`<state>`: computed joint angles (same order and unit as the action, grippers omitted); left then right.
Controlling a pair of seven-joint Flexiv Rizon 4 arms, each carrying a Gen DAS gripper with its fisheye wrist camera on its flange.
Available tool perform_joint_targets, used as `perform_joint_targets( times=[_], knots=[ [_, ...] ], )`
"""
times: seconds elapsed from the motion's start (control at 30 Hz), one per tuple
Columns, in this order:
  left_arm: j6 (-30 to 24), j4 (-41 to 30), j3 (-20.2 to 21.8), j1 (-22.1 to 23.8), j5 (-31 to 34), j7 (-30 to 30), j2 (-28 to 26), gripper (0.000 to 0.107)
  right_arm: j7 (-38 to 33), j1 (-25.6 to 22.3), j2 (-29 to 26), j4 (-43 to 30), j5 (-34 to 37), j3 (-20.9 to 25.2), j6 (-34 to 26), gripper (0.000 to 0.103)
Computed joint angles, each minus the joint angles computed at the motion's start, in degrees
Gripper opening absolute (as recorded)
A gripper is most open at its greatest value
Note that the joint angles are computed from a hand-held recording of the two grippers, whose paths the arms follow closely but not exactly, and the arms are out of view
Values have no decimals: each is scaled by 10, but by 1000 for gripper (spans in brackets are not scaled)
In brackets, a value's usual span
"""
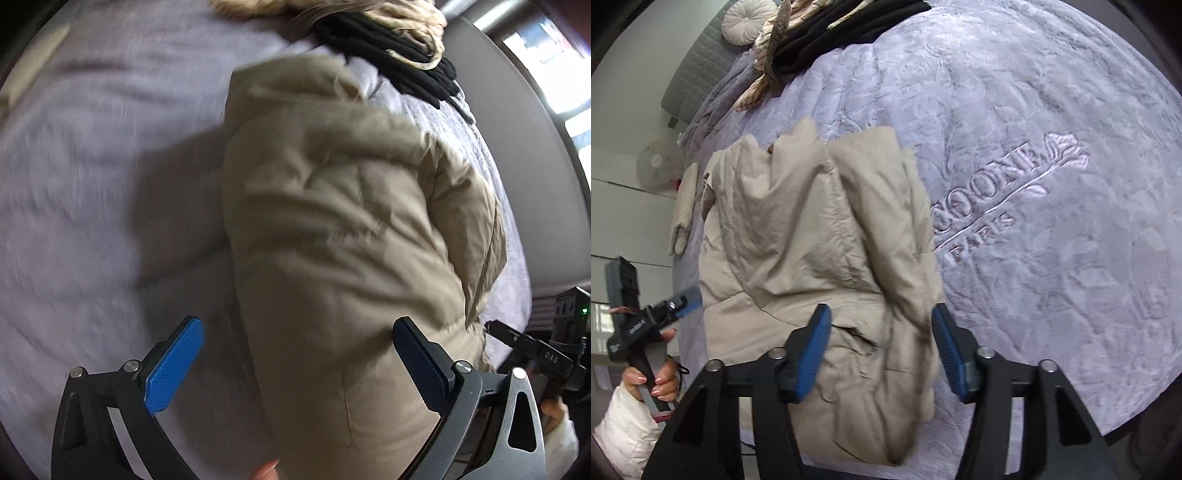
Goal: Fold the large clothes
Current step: 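Carry the held beige jacket bundle across the bed with both tools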
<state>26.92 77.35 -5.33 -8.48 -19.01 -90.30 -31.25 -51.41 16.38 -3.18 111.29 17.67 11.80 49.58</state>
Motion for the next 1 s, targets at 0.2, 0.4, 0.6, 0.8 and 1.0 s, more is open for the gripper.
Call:
perform_joint_targets(
  times=[0.2,0.4,0.6,0.8,1.0],
  knots=[
    [-2,67,-31,34,-112,33,11,102,-69,-16,-19,-17,103,0,18,87],
    [-13,88,-36,49,-172,62,7,102,-82,-14,-43,-36,98,3,21,87],
    [-13,106,-41,64,-209,91,5,102,-91,-17,-88,-84,46,3,-42,87],
    [-28,111,-62,77,-274,143,-21,102,-196,-66,-145,-140,148,21,-99,88],
    [-33,135,-70,88,-323,195,-30,102,-281,-108,-186,-178,222,29,-149,103]
  ],
)
